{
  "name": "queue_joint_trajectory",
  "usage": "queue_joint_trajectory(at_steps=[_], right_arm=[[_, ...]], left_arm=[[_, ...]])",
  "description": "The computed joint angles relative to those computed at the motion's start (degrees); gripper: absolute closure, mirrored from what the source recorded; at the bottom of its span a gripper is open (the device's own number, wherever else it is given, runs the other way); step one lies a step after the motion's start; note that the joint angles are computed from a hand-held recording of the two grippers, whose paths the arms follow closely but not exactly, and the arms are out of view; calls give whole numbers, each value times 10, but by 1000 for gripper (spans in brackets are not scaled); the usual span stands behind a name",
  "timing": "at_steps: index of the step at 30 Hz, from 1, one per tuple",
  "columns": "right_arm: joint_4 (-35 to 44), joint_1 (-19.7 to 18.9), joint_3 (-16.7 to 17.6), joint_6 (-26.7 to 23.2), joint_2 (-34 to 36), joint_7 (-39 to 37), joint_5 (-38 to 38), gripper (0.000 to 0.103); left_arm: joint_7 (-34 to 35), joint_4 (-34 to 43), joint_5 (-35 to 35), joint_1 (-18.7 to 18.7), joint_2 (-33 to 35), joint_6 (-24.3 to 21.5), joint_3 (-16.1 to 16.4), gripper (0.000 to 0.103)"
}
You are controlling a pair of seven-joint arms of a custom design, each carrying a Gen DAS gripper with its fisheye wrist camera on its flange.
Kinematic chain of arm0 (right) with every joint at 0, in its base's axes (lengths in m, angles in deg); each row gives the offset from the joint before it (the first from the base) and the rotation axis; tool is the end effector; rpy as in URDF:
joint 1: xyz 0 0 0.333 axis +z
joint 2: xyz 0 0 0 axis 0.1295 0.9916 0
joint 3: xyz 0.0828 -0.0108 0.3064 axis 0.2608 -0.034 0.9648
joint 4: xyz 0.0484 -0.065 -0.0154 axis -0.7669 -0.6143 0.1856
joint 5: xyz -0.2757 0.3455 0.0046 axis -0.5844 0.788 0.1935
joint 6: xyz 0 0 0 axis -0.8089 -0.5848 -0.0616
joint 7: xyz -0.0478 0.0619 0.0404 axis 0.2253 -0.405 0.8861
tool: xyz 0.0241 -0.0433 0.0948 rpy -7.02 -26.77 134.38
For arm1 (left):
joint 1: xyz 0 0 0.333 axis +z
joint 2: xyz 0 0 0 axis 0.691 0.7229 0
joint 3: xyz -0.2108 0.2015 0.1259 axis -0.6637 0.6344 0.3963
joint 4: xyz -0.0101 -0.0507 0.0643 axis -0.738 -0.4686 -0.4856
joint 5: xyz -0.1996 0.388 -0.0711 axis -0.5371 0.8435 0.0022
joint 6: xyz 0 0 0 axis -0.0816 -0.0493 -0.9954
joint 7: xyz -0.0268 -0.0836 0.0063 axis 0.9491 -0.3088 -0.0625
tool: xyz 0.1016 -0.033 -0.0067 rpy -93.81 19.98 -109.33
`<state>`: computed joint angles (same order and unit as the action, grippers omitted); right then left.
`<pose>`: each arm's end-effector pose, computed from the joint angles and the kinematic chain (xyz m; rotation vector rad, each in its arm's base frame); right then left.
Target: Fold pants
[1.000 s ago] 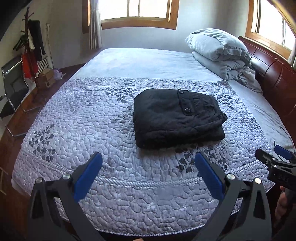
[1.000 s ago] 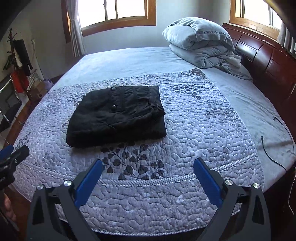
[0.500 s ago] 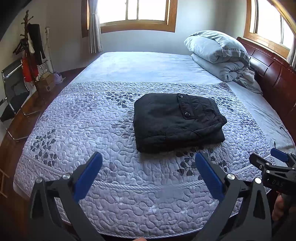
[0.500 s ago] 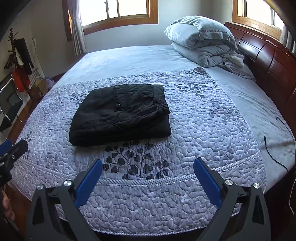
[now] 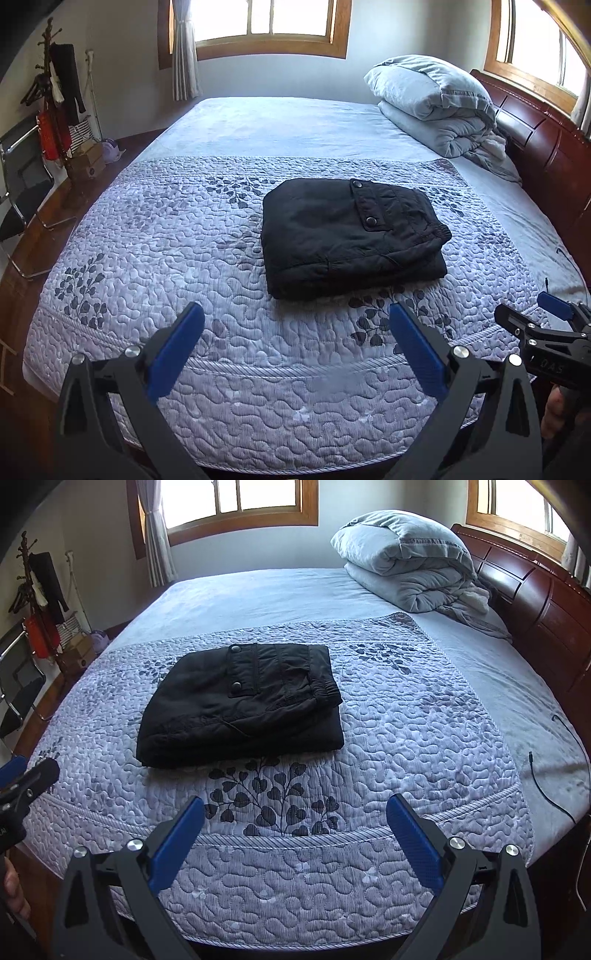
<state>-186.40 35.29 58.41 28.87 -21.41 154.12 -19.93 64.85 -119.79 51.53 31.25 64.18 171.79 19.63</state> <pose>0.4715 0.3611 0.6629 -1.4704 2.2840 -0.8100 0.5801 -0.2728 0.7105 -1.4804 2.2121 -0.8989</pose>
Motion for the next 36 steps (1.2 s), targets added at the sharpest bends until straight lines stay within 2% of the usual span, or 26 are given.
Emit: queue_joint_trajectory(at_steps=[4, 17, 36], right_arm=[[-1, 1, 0, 3, 0, -1, -1, 4], [0, 1, -1, -2, 3, -9, -4, 4], [7, 4, -4, -6, 11, -18, -9, 4]], left_arm=[[10, 4, -19, 0, 4, -6, 2, 3], [7, 11, -5, 2, 13, -15, 1, 3], [35, 22, -42, 3, 22, -23, 2, 3]])
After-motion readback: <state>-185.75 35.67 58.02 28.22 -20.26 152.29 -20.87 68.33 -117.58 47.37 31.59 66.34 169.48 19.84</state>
